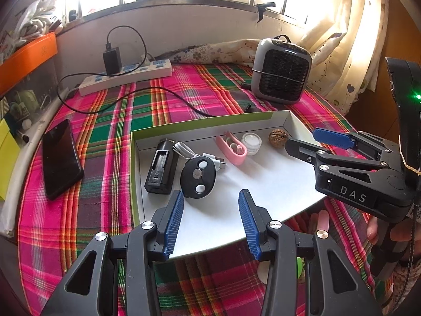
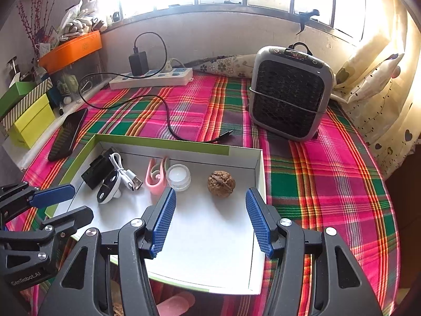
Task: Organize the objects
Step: 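Withdraw both open tools from the box toward the remaining items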
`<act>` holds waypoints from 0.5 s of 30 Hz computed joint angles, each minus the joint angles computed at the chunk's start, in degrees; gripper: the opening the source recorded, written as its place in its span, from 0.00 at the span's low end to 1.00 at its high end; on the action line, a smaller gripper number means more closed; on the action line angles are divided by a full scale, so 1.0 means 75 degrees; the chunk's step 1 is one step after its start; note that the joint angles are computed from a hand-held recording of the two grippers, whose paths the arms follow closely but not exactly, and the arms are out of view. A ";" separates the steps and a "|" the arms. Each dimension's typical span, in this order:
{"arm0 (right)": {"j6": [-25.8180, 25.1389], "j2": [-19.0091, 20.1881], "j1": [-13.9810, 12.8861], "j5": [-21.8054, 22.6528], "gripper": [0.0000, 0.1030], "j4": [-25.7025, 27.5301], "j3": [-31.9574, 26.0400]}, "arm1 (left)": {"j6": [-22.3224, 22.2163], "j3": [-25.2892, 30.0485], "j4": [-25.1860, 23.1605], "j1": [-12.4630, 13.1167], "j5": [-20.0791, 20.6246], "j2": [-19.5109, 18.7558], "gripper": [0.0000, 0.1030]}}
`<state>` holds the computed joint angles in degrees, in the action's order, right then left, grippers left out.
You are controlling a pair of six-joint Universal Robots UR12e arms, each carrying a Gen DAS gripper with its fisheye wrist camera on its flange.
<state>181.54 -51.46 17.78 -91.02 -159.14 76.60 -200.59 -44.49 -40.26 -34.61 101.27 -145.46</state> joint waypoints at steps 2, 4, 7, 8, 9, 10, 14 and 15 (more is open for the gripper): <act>0.0050 -0.0051 0.0008 -0.0008 0.54 -0.0069 0.0090 | 0.0012 -0.0085 0.0063 -0.0014 0.0005 0.0050 0.40; 0.0094 -0.0105 0.0008 0.0032 0.54 -0.0112 0.0175 | 0.0007 -0.0179 0.0132 -0.0036 0.0060 0.0106 0.40; 0.0073 -0.0196 0.0022 0.0021 0.54 -0.0207 0.0324 | -0.0026 -0.0309 0.0201 -0.0064 0.0123 0.0186 0.40; 0.0064 -0.0228 0.0027 0.0014 0.54 -0.0243 0.0377 | -0.0030 -0.0381 0.0271 -0.0071 0.0112 0.0223 0.40; 0.0072 -0.0264 0.0032 0.0011 0.54 -0.0287 0.0438 | -0.0041 -0.0453 0.0338 -0.0076 0.0100 0.0260 0.40; 0.0087 -0.0301 0.0032 0.0030 0.54 -0.0322 0.0500 | -0.0058 -0.0511 0.0380 -0.0084 0.0100 0.0291 0.40; 0.0137 -0.0435 0.0036 0.0066 0.55 -0.0458 0.0739 | -0.0054 -0.0769 0.0559 -0.0114 0.0052 0.0419 0.40; 0.0149 -0.0468 0.0037 0.0076 0.54 -0.0492 0.0792 | -0.0050 -0.0849 0.0614 -0.0119 0.0043 0.0458 0.40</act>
